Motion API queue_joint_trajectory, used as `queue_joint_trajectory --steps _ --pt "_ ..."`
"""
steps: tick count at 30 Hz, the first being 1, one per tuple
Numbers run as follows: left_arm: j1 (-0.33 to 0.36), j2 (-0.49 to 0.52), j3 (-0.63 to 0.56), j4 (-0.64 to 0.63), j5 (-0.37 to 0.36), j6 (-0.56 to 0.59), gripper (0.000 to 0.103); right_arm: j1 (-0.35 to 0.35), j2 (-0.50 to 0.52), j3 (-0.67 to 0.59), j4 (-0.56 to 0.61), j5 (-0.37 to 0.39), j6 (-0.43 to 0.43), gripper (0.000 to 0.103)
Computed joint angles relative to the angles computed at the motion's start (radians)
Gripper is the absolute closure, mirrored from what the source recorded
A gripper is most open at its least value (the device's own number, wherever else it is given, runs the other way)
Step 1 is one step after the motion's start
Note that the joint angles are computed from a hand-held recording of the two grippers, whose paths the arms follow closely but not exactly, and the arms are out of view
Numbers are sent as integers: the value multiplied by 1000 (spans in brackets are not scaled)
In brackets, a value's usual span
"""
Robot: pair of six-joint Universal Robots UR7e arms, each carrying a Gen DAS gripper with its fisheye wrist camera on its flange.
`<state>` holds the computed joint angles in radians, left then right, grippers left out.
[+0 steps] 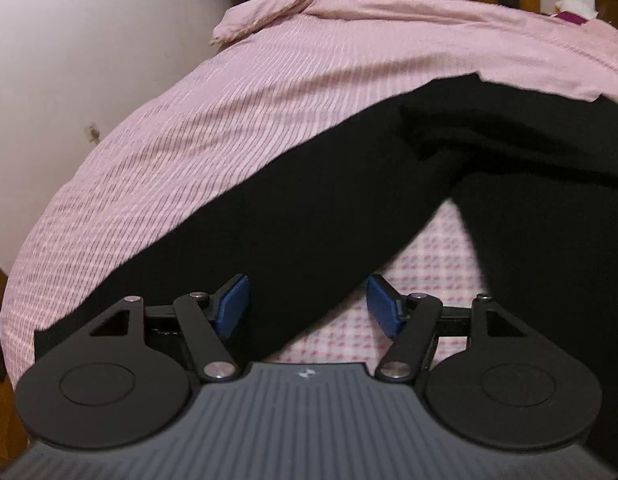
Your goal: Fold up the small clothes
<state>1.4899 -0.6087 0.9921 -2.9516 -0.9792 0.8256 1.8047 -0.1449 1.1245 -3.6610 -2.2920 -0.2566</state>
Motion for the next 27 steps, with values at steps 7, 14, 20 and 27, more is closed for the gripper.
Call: queue_joint_trajectory --steps 7,14,20,27 --pt "21 72 -101 -92 26 7 30 -9 13 0 39 -1 51 39" --pt "30 183 -289 -169 77 3 76 -10 21 -5 29 -1 51 38" --pt "29 200 -351 -236 58 -22 92 -9 11 12 22 15 71 38" --pt "30 273 -546 -105 28 -108 92 -11 7 15 23 23 81 38"
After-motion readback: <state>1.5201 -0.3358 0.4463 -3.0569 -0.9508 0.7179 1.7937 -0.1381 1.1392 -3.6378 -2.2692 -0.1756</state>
